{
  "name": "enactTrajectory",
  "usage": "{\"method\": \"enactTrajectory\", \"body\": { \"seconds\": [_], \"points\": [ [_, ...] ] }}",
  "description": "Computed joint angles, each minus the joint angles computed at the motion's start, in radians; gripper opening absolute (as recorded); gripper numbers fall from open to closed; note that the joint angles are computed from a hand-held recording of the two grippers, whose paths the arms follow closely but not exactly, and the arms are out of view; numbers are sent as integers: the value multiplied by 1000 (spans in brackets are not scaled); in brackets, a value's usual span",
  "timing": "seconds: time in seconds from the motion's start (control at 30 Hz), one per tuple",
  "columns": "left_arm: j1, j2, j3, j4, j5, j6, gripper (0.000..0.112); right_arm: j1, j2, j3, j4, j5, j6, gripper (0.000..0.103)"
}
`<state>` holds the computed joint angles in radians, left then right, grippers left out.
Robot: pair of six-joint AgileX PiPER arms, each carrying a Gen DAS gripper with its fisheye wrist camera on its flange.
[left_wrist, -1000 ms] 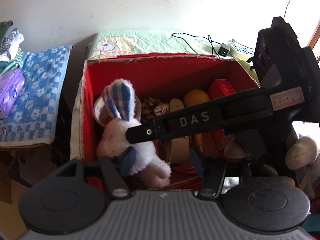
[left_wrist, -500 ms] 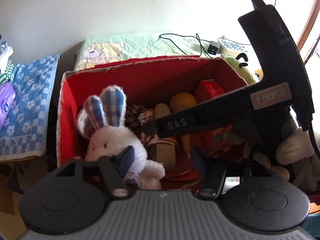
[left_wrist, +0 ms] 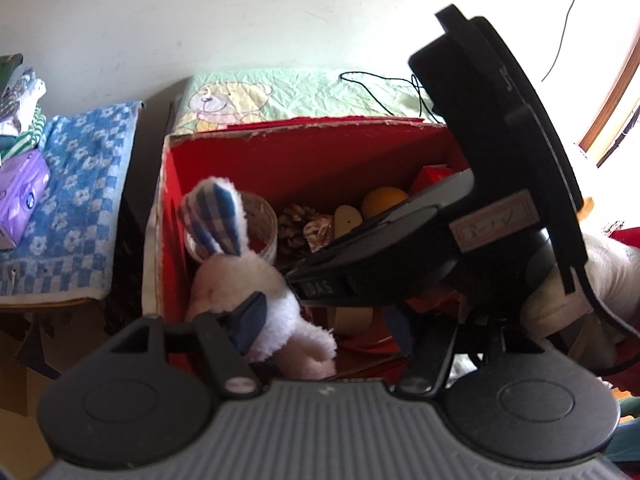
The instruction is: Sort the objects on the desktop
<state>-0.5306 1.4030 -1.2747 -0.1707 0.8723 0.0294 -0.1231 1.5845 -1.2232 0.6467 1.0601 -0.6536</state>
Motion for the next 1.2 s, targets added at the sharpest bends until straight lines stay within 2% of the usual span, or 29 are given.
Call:
{"method": "enactTrajectory", "body": {
  "seconds": [0.1, 0.23, 0.33, 0.5, 0.7, 0.77, 0.93, 1.2],
  "points": [
    [-1, 19, -27, 0, 12, -26, 66, -26, 21, -13, 17, 33, 50, 9],
    [-27, 39, -49, 52, 6, -85, 69, -38, -35, 48, 43, -10, 41, 12],
    [-32, 54, -62, 74, 4, -105, 71, -56, -30, 58, 73, -15, 39, 14],
    [-41, 59, -65, 100, -8, -132, 79, -78, -51, 75, 82, -43, 74, 26],
    [-58, 64, -66, 108, -19, -147, 88, -100, -98, 88, 20, -80, 89, 26],
    [-55, 66, -61, 108, -27, -140, 84, -133, -95, 91, 31, -71, 84, 26],
    [-67, 73, -68, 140, -22, -150, 84, -194, -87, 106, 65, -55, 85, 27],
    [-95, 109, -105, 216, -3, -223, 85, -192, -100, 122, 68, -79, 84, 27]
  ]
}}
